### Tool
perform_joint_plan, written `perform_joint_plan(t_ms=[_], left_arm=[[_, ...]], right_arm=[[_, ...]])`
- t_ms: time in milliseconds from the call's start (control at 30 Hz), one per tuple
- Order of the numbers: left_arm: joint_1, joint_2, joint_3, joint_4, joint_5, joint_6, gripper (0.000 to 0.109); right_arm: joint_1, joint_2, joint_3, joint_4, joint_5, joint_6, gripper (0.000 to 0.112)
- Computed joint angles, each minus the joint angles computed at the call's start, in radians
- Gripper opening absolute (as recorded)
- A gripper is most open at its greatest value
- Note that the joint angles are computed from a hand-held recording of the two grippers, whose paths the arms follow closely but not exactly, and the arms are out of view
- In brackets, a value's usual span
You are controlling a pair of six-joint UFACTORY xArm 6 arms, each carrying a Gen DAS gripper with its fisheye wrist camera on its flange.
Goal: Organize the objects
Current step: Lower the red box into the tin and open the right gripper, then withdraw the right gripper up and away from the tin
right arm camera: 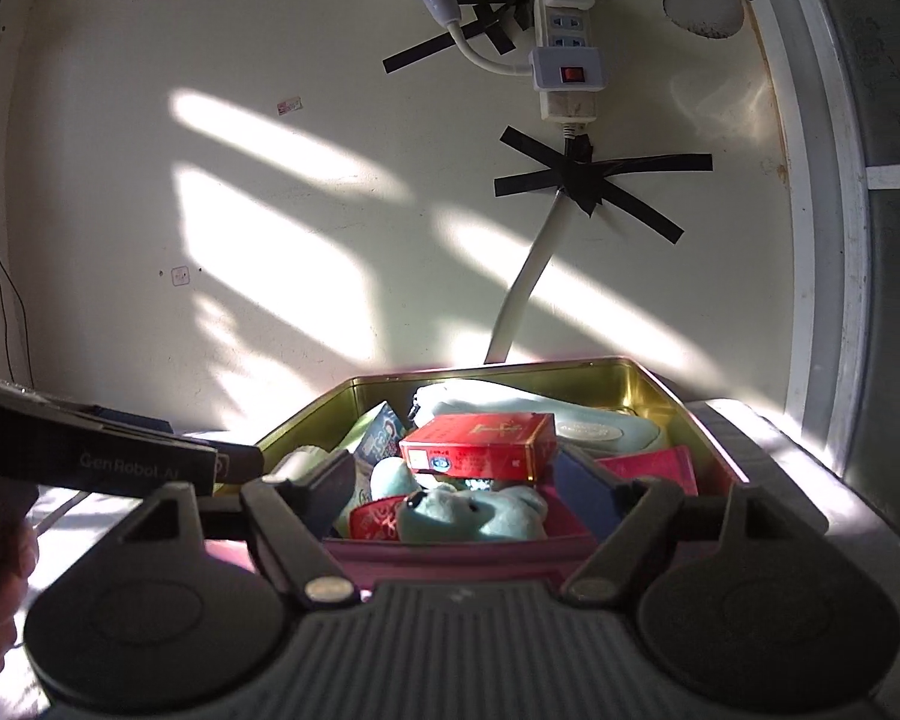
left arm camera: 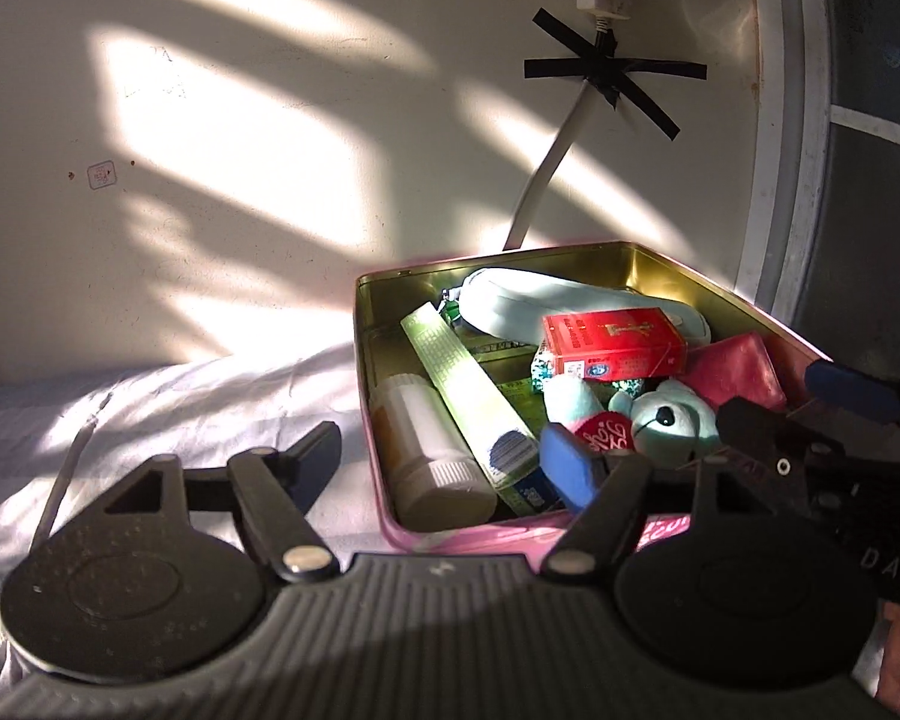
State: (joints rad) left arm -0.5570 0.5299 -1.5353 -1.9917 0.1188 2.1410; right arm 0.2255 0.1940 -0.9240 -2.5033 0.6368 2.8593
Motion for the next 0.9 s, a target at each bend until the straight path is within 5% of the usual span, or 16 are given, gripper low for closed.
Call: perform_joint_plan(t_ms=[267,567,667,900], left_arm=[[0.061,-0.079,0.151,-0.068,0.044,0.064,0.089],[0.101,-0.103,0.24,-0.121,0.045,0.131,0.099],[0.113,-0.089,0.223,-0.244,0.019,0.257,0.101],[0.124,-0.075,0.213,-0.288,-0.005,0.304,0.103]], right_arm=[[0.135,-0.088,0.164,0.18,0.145,0.029,0.089],[0.18,-0.106,0.186,0.244,0.108,0.088,0.103],[0.186,-0.099,0.179,0.258,0.094,0.077,0.103],[0.183,-0.094,0.169,0.266,0.066,0.104,0.103]])
